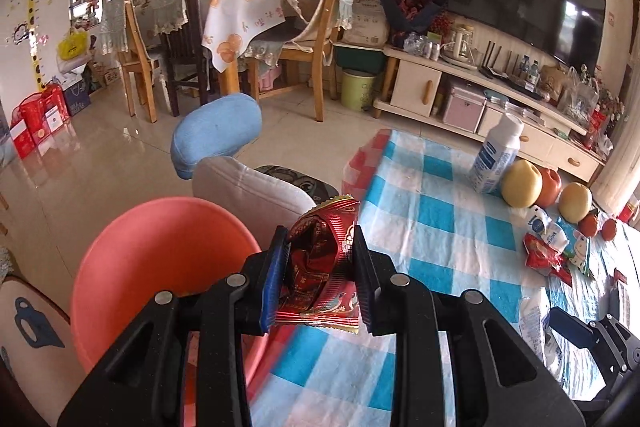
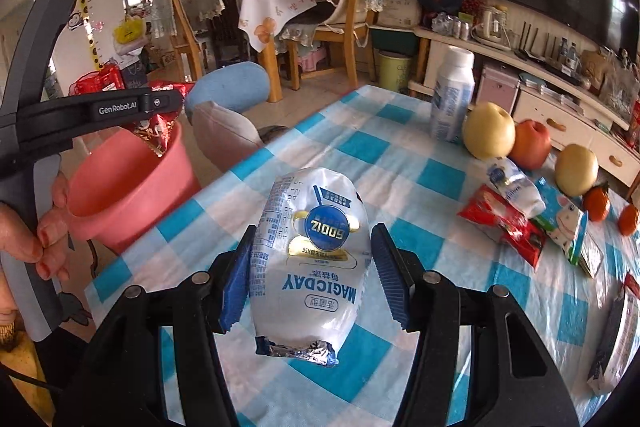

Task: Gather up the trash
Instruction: 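Carry both held items over the pink bucket and open both tools, then bring both open tools back over the table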

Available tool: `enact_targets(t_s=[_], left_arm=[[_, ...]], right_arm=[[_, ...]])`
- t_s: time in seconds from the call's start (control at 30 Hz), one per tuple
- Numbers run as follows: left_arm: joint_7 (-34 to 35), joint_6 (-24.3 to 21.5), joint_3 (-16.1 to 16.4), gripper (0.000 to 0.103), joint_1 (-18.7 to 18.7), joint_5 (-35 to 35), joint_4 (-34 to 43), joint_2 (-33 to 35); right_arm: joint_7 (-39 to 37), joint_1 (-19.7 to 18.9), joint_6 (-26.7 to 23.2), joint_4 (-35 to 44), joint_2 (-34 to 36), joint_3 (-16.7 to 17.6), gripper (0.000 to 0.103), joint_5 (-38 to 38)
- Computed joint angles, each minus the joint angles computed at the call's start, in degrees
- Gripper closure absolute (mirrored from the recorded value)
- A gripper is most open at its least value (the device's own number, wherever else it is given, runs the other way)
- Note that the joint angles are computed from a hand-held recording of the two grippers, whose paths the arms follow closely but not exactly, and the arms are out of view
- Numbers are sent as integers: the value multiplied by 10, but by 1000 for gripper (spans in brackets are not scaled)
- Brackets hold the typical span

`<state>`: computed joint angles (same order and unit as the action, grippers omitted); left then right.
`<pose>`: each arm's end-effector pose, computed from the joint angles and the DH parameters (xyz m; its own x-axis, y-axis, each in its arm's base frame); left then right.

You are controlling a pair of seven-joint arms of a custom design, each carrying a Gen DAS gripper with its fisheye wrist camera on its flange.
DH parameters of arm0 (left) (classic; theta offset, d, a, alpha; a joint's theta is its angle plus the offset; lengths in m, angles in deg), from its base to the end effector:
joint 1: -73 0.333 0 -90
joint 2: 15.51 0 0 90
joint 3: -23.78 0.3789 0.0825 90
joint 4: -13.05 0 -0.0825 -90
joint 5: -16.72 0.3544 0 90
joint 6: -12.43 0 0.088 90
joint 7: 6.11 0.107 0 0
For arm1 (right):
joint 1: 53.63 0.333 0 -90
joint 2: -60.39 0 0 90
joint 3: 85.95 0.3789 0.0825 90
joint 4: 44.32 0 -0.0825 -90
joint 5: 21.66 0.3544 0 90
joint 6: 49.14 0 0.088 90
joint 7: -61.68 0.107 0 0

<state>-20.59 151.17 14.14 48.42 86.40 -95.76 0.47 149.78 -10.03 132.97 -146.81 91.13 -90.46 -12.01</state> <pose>0.5322 -0.3449 0.4619 0.3357 -0.9396 0.0662 -0.5898 -0.2645 -0.7630 0.5587 0.4492 0.4304 0.5636 -0.8240 -0.0577 -0.5671 -0.3352 -0.7524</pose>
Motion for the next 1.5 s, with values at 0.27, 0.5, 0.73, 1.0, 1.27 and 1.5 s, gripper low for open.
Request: enact_targets(t_s=[0.27, 0.5, 0.73, 1.0, 1.27, 1.5], left_arm=[[-51, -16, 3, 70, 34, -4, -71, -57], [-129, 9, 1, 70, 88, 4, -152, -118], [-153, 28, -4, 66, 127, -9, -188, -137], [-169, 10, -10, 21, 130, -26, -184, -131], [-237, -45, -20, 15, 107, 60, -170, -121], [-305, -69, -29, 14, 87, 154, -152, -106]], right_arm=[[-22, 14, -58, 144, 64, 31, 45, -33], [-48, 27, -134, 305, 146, 59, 45, -62], [-61, 51, -236, 494, 249, 59, 44, -83], [3, 49, -193, 430, 226, 50, 16, -73], [79, 72, -110, 267, 140, -16, 11, -91], [114, 104, -40, 151, 90, -78, 8, -103]])
